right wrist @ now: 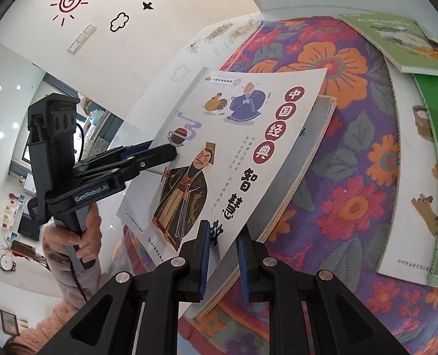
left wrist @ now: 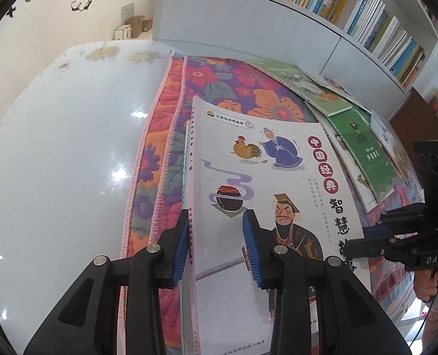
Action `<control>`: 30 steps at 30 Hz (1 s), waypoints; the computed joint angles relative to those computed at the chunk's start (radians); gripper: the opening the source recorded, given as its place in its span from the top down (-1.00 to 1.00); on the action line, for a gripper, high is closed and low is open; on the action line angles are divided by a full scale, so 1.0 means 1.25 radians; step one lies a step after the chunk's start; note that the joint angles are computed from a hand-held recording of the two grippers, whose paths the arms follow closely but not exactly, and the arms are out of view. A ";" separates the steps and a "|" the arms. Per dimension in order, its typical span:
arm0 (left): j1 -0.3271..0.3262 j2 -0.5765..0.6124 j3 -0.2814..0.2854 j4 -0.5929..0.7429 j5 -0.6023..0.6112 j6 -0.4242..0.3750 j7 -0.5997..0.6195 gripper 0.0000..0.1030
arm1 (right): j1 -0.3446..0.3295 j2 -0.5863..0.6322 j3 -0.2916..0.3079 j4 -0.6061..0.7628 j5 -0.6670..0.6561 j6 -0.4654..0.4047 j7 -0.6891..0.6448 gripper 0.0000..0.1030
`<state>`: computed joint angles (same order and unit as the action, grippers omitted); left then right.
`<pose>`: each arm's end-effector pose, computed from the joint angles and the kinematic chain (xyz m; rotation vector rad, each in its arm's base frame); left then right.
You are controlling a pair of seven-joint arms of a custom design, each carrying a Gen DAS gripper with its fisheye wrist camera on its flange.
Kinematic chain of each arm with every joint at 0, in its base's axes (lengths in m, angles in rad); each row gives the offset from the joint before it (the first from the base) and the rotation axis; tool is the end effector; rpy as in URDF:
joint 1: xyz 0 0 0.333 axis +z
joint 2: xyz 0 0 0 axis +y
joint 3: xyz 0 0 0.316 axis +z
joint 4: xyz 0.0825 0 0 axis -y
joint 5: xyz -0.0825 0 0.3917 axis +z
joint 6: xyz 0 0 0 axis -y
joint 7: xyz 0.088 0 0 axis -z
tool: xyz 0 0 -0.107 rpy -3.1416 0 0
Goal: Organize books
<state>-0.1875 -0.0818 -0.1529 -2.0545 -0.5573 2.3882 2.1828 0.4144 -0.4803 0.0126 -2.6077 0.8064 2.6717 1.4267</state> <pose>0.5384 -0.1979 0.5157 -1.3475 2.6273 -0.9123 0.3995 0.1581 0.4608 -1.6516 1.7528 0.1570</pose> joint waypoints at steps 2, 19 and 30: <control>0.000 0.002 -0.004 0.002 0.019 0.004 -0.016 0.35 | -0.009 0.002 0.014 0.004 -0.029 0.001 0.011 0.66; -0.010 -0.005 -0.017 0.004 0.216 0.012 -0.224 0.22 | 0.000 -0.017 0.023 -0.014 -0.070 0.020 0.081 0.61; -0.050 -0.086 -0.027 -0.003 0.271 0.059 -0.380 0.22 | -0.052 -0.223 0.004 -0.141 -0.139 0.014 0.149 0.36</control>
